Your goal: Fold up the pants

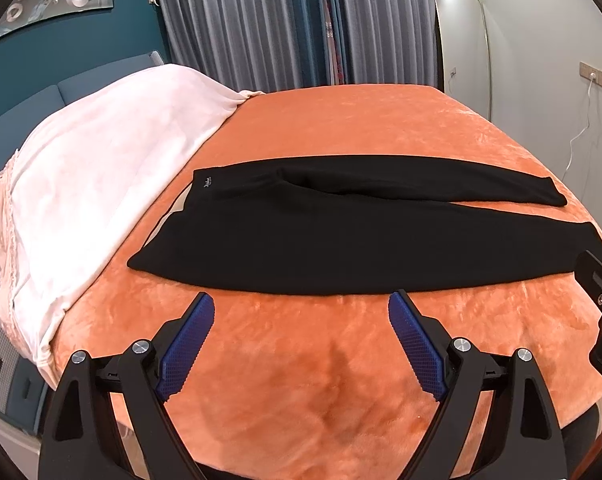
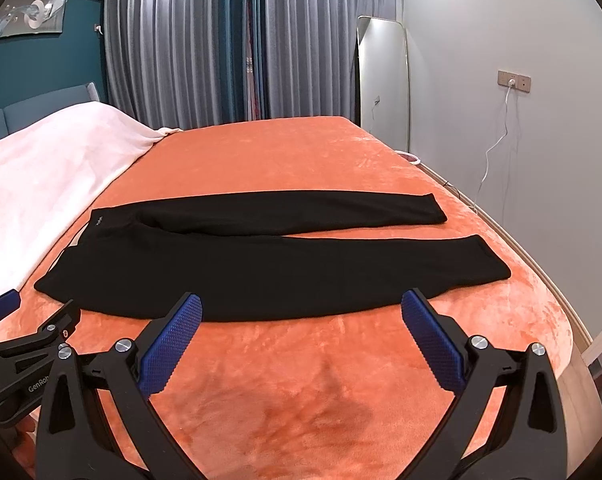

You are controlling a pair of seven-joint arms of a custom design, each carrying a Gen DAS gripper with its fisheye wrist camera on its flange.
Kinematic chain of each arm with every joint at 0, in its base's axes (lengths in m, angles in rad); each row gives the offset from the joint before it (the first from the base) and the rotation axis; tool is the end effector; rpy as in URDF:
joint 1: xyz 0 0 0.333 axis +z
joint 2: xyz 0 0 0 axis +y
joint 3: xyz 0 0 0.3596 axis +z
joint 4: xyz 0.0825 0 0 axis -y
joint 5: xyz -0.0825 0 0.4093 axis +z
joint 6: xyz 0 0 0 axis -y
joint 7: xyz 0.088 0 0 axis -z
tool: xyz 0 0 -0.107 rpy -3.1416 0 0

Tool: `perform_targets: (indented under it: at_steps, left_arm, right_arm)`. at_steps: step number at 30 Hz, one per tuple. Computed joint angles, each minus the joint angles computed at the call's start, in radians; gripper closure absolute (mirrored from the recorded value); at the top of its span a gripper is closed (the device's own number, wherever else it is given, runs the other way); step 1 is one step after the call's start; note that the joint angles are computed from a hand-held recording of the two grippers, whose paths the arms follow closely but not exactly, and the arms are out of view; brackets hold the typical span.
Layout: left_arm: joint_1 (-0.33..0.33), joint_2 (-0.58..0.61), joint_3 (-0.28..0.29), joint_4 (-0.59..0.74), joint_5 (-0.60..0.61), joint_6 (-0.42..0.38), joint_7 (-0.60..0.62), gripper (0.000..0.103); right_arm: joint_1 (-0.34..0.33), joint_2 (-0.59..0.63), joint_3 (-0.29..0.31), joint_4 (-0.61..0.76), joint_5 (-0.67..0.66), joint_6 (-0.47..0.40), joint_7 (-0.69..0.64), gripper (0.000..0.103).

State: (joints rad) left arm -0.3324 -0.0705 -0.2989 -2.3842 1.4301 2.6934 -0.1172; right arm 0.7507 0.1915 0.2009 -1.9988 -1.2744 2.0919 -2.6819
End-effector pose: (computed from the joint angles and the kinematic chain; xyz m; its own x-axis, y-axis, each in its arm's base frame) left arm 0.3973 -0.3320 0.3915 -0.1238 -0.9834 -0.1329 -0.6354 0.1814 -0.7506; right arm 0.4066 0.4805 0.4135 -0.3159 -0.9487 -0.0152 -0.4945 0.1783 -0.8507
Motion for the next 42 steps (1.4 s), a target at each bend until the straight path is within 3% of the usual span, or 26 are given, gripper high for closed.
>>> perform_targets:
  at_steps: [23, 29, 31, 36, 38, 42]
  left_arm:
    - [-0.003, 0.052, 0.015, 0.029, 0.001, 0.014, 0.018, 0.016]
    - [0.045, 0.128, 0.065, 0.076, 0.033, 0.164, -0.024, 0.017]
    - [0.062, 0.176, 0.085, 0.119, 0.004, 0.159, -0.005, 0.017]
    - [0.065, 0.305, 0.128, 0.288, -0.035, 0.049, 0.146, 0.017]
    - [0.089, 0.37, 0.153, 0.372, -0.057, 0.11, 0.215, 0.017]
    - [0.144, 0.529, 0.173, 0.574, -0.264, 0.155, 0.477, 0.017]
  right_arm:
    - [-0.014, 0.019, -0.016, 0.003, 0.013, 0.048, -0.006, 0.005]
    - [-0.047, 0.016, -0.034, -0.032, 0.026, 0.075, -0.042, 0.005]
    - [-0.06, 0.01, -0.038, -0.043, 0.025, 0.08, -0.05, 0.005]
    - [-0.164, -0.036, -0.091, -0.111, -0.017, 0.13, -0.057, 0.005]
    - [-0.226, -0.031, -0.121, -0.107, -0.024, 0.169, -0.086, 0.005]
    - [-0.368, 0.047, -0.187, -0.022, 0.001, 0.327, -0.217, 0.005]
